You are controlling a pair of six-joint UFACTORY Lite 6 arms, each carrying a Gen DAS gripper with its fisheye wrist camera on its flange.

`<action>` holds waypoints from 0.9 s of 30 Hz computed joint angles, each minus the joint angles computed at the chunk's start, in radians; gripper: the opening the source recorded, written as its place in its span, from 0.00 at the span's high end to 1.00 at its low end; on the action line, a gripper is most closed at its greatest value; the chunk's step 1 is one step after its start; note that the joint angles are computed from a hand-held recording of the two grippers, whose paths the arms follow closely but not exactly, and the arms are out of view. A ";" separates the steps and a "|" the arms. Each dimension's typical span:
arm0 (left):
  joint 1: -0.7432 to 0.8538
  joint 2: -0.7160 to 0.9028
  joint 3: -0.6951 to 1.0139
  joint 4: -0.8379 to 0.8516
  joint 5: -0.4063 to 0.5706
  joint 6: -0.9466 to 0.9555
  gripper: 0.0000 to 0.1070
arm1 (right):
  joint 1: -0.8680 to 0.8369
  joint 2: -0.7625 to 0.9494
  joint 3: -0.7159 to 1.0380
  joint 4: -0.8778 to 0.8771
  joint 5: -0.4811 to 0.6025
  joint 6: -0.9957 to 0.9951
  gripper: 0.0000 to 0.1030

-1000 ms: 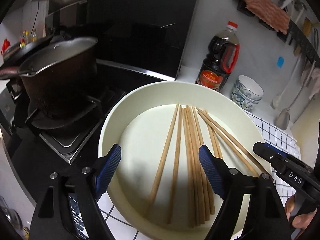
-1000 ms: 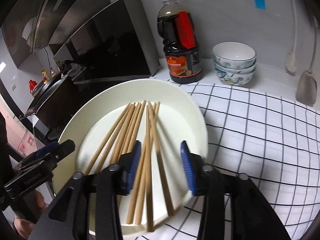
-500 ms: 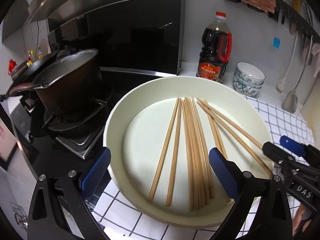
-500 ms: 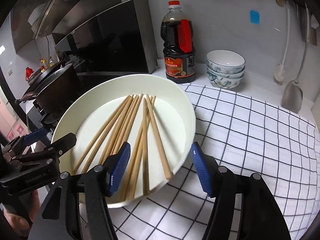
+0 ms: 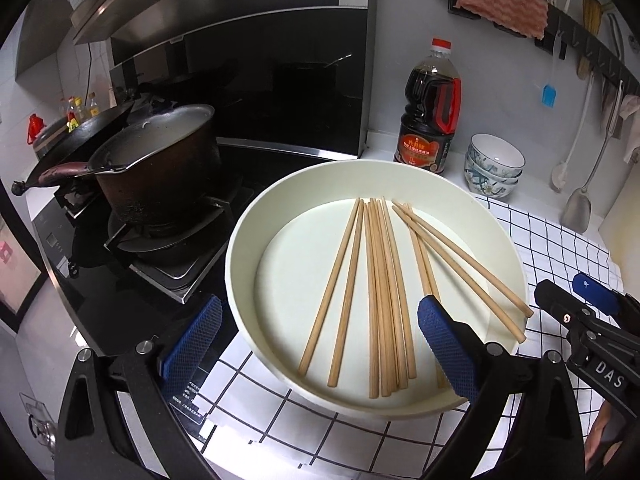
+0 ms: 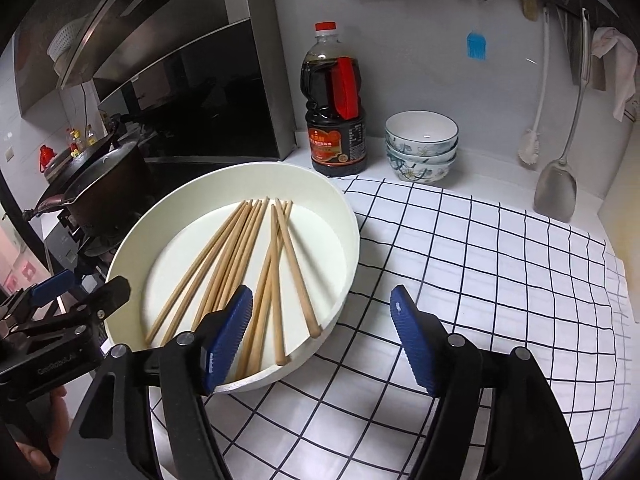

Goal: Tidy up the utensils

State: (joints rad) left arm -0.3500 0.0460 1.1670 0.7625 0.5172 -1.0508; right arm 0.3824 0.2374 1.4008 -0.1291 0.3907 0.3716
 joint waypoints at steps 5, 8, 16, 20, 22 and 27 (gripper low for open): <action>-0.016 -0.001 -0.002 0.012 0.015 -0.022 0.10 | 0.005 -0.001 -0.002 -0.045 0.007 0.033 0.34; -0.023 0.000 0.001 0.010 0.021 -0.024 0.10 | -0.002 -0.014 -0.014 -0.038 0.004 0.024 0.34; -0.049 -0.007 -0.002 0.041 0.041 -0.066 0.10 | -0.004 -0.050 -0.038 -0.069 0.007 0.047 0.34; -0.058 -0.010 -0.005 0.047 0.048 -0.077 0.10 | -0.006 -0.067 -0.054 -0.071 0.006 0.043 0.34; -0.057 -0.013 -0.007 0.045 0.048 -0.074 0.10 | -0.005 -0.070 -0.055 -0.069 0.008 0.041 0.34; -0.065 -0.016 -0.008 0.052 0.056 -0.082 0.10 | 0.000 -0.078 -0.066 -0.081 0.003 0.051 0.34</action>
State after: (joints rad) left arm -0.4147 0.0300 1.1592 0.8145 0.5734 -1.1332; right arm 0.3820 0.1590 1.3349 -0.2100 0.3938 0.4229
